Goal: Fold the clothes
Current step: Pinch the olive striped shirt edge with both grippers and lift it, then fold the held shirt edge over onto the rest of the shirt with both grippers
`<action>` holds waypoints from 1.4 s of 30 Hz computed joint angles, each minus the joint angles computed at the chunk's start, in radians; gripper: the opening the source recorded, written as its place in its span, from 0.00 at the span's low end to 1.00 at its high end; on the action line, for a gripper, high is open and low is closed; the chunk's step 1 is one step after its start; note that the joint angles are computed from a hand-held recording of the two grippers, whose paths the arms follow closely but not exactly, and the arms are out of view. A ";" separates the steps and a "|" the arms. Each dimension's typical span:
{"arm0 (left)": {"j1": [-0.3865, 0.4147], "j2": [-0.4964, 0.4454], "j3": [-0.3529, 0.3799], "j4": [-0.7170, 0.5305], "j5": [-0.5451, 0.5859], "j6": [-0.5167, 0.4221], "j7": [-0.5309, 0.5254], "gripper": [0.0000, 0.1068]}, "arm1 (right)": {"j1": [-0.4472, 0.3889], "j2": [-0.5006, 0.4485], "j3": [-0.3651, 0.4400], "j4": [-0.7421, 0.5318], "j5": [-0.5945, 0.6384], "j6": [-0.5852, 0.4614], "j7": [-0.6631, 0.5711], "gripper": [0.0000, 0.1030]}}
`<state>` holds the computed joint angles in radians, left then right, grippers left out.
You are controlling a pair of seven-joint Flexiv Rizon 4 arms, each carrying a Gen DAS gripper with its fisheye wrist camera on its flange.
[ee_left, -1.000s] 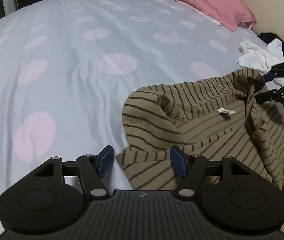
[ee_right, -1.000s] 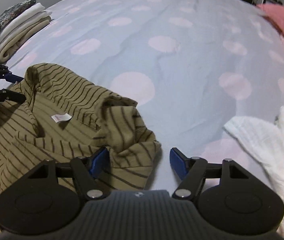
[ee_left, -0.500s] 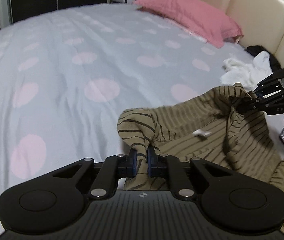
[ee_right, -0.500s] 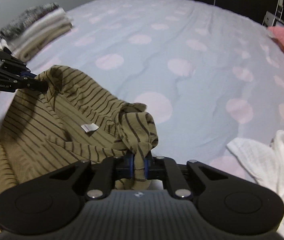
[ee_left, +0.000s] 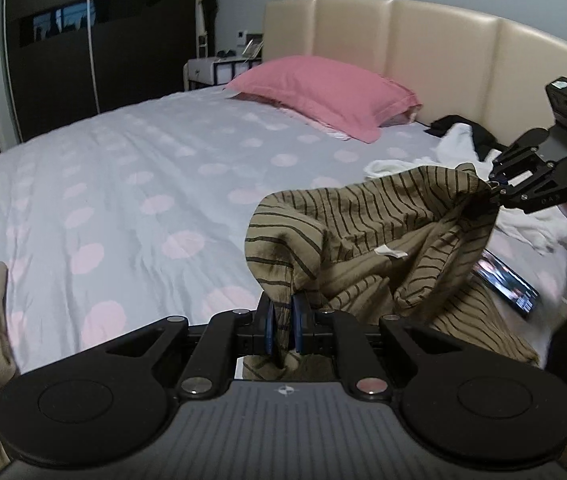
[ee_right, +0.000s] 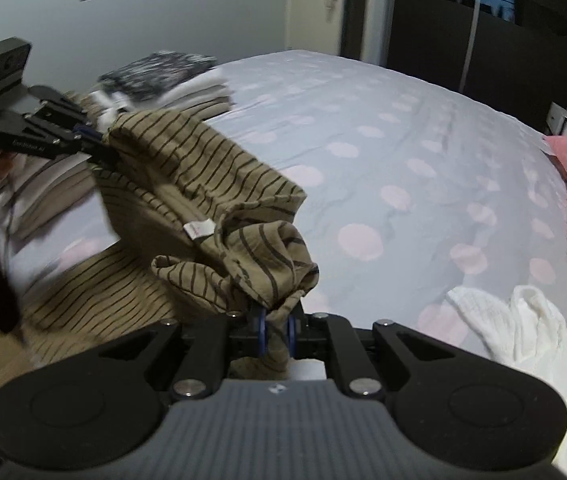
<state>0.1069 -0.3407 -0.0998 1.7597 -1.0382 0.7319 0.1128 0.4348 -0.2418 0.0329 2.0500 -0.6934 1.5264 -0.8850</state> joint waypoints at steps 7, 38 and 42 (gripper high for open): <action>0.002 0.094 0.066 0.134 0.140 -0.058 0.064 0.06 | -0.049 0.043 0.173 0.087 0.195 -0.094 -0.200 0.11; -0.125 0.304 0.108 0.471 0.201 0.123 0.326 0.53 | 0.113 0.022 0.137 0.081 -0.583 -0.372 0.219 0.61; -0.183 0.298 0.086 0.535 0.131 0.274 0.374 0.51 | 0.154 -0.020 0.143 0.051 -0.562 -0.488 0.288 0.61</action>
